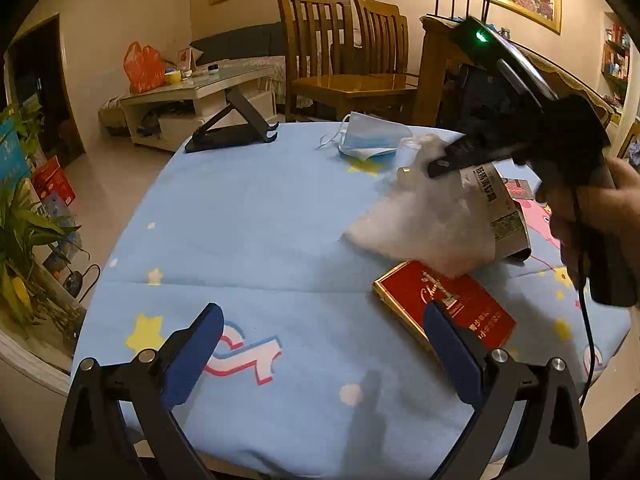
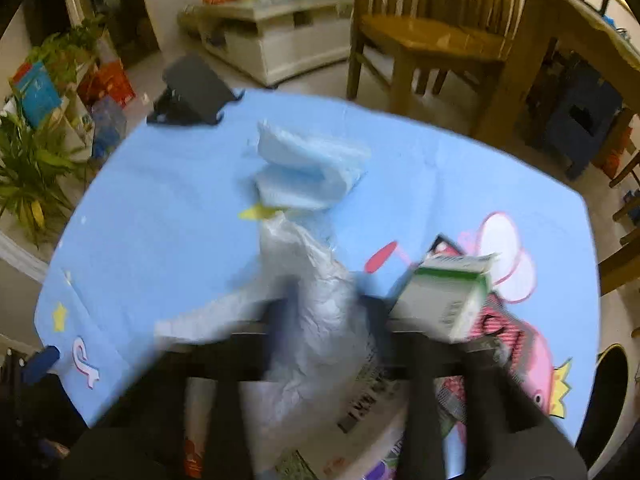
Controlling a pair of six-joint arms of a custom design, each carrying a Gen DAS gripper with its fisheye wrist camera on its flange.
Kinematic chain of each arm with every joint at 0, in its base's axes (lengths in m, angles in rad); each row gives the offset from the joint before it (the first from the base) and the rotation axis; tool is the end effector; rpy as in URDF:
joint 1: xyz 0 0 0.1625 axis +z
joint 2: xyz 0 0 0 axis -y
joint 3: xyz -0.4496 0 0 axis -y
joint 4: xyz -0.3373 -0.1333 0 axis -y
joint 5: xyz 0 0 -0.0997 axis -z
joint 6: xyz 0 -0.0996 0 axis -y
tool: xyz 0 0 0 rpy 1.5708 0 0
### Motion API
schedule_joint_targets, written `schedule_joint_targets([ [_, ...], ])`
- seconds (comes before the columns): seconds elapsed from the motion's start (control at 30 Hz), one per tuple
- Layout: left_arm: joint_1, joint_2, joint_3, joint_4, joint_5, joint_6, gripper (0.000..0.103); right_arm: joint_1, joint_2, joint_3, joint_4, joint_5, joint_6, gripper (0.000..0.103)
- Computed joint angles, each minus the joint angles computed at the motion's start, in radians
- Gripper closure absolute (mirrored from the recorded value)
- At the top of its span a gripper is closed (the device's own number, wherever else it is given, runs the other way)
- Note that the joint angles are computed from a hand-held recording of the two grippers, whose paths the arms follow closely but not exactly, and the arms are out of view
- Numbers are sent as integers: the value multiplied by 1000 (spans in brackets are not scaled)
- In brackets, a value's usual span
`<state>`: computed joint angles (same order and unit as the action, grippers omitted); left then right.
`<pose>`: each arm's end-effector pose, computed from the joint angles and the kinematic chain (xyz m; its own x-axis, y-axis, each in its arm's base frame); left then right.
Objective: Collect trash
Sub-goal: 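Grasp the white tissue with the right tool and lift it, then grasp the blue face mask with the left tool and lift it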
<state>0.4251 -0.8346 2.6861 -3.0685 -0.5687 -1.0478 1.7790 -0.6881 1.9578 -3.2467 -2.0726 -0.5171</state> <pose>-0.1686 -0.3148 0.0867 -0.7184 -0.0300 -0.6949 0.4648 0.7226 -0.5117 0.2021 -0.5434 0.0851 -0.6859 -0.4402 0.5794 -0.6085 0.7836 -0.1250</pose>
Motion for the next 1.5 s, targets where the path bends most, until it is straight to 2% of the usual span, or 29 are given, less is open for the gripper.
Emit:
schedule_joint_targets([
  [0.07, 7, -7, 8, -28, -6, 7, 7, -19, -49, 69, -61, 77, -5, 101],
  [0.13, 12, -11, 13, -55, -15, 13, 7, -59, -147, 168, -122, 216, 29, 101],
  [0.23, 13, -10, 14, -66, -15, 16, 7, -178, -340, 303, -125, 450, 79, 101],
  [0.3, 16, -13, 3, -54, -17, 26, 7, -272, -453, 384, -124, 574, 87, 101],
  [0.37, 40, -13, -14, -112, -38, 104, 7, -354, -542, 439, -124, 613, 66, 101],
  [0.47, 95, -21, -105, -143, -35, 304, 7, -487, -637, 494, -124, 684, 9, 101],
  [0.53, 168, -21, -214, -157, -55, 474, 7, -574, -679, 517, -108, 762, -15, 101],
  [0.6, 234, 2, -317, -162, -65, 593, 7, -654, -699, 532, -108, 839, -42, 101],
  [0.67, 298, 15, -429, -87, -78, 640, 7, -718, -706, 540, -101, 909, -68, 101],
  [0.73, 369, 30, -545, -26, -146, 667, 8, -757, -698, 538, -90, 932, -80, 101],
  [0.93, 460, 130, -807, 213, -138, 613, 10, -749, -693, 494, -17, 917, -123, 101],
  [0.97, 474, 142, -839, 269, -142, 580, 18, -746, -684, 487, -14, 911, -122, 101],
  [1.0, 492, 154, -869, 326, -158, 541, 36, -743, -677, 485, -13, 909, -121, 101],
  [1.03, 505, 160, -884, 350, -185, 527, 49, -736, -665, 483, -22, 902, -116, 101],
  [1.07, 507, 164, -887, 360, -177, 516, 60, -733, -665, 484, -25, 898, -115, 101],
  [1.1, 493, 165, -876, 361, -127, 510, 85, -735, -669, 485, -26, 899, -120, 101],
  [1.13, 485, 161, -874, 396, -98, 489, 101, -730, -670, 483, -30, 897, -116, 101],
  [1.17, 481, 152, -865, 421, -85, 462, 101, -736, -676, 485, -30, 904, -117, 101],
  [1.27, 477, 91, -771, 344, -123, 425, 101, -743, -682, 485, -33, 920, -109, 101],
  [1.4, 438, 1, -591, 242, -103, 368, 101, -748, -690, 499, -52, 920, -122, 101],
  [1.5, 398, -56, -469, 213, -94, 311, 101, -759, -704, 513, -56, 930, -132, 101],
])
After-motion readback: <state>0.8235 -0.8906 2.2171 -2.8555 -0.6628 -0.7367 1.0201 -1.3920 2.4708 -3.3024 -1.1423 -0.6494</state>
